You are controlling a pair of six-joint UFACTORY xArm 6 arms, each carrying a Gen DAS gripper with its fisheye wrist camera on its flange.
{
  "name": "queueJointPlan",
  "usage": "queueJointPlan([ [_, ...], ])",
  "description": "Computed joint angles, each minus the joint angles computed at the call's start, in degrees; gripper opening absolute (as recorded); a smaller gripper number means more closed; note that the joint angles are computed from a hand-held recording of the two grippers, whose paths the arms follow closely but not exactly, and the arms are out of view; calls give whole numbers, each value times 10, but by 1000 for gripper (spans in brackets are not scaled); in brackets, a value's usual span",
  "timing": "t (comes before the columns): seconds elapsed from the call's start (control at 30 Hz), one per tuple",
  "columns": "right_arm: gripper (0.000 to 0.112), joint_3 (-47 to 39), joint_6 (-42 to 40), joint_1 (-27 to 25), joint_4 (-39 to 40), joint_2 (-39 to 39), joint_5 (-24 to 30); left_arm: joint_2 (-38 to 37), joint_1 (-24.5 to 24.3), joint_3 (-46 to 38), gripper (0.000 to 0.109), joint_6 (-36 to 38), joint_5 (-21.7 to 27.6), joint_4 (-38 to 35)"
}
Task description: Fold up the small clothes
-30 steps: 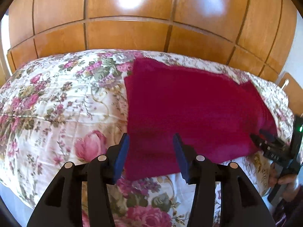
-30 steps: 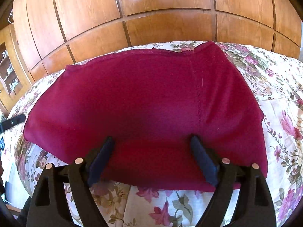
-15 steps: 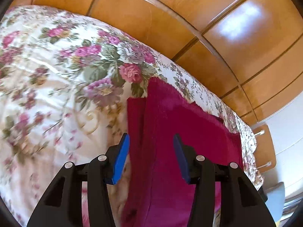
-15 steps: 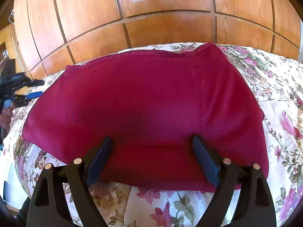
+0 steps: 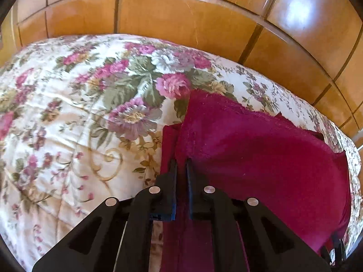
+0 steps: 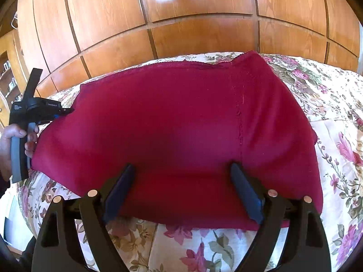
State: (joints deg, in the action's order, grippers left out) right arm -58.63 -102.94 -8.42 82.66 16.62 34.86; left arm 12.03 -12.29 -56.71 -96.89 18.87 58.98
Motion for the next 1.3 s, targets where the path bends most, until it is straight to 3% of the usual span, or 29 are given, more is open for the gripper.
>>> queueJointPlan([
  [0.03,88,-1,-1,-1,0,0,1,-12,-15,0,21,0,40,3],
  [0.07,88,-1,-3,-1,3,1,2,-24,-26,3,23,-13,65,21],
  [0.33,88,0,-8,-2,6,1,2,-108,-107,57,23,-78,139,117],
  [0.7,88,-1,28,5,-27,-7,-13,-92,-177,53,23,-89,155,146],
  [0.73,88,-2,34,5,-32,-7,-13,-89,-181,52,25,-90,155,146],
  [0.77,88,-3,43,5,-40,-7,-11,-87,-182,52,37,-91,153,146],
  [0.8,88,-3,50,5,-45,-8,-12,-85,-184,52,41,-97,149,150],
  [0.87,88,-5,75,2,-70,-12,-5,-81,-188,51,43,-104,148,155],
  [1.0,88,-27,169,-34,-132,-15,58,-69,-187,47,43,-98,136,145],
  [1.3,88,-124,297,-134,-144,37,140,-41,-176,41,43,-96,109,131],
])
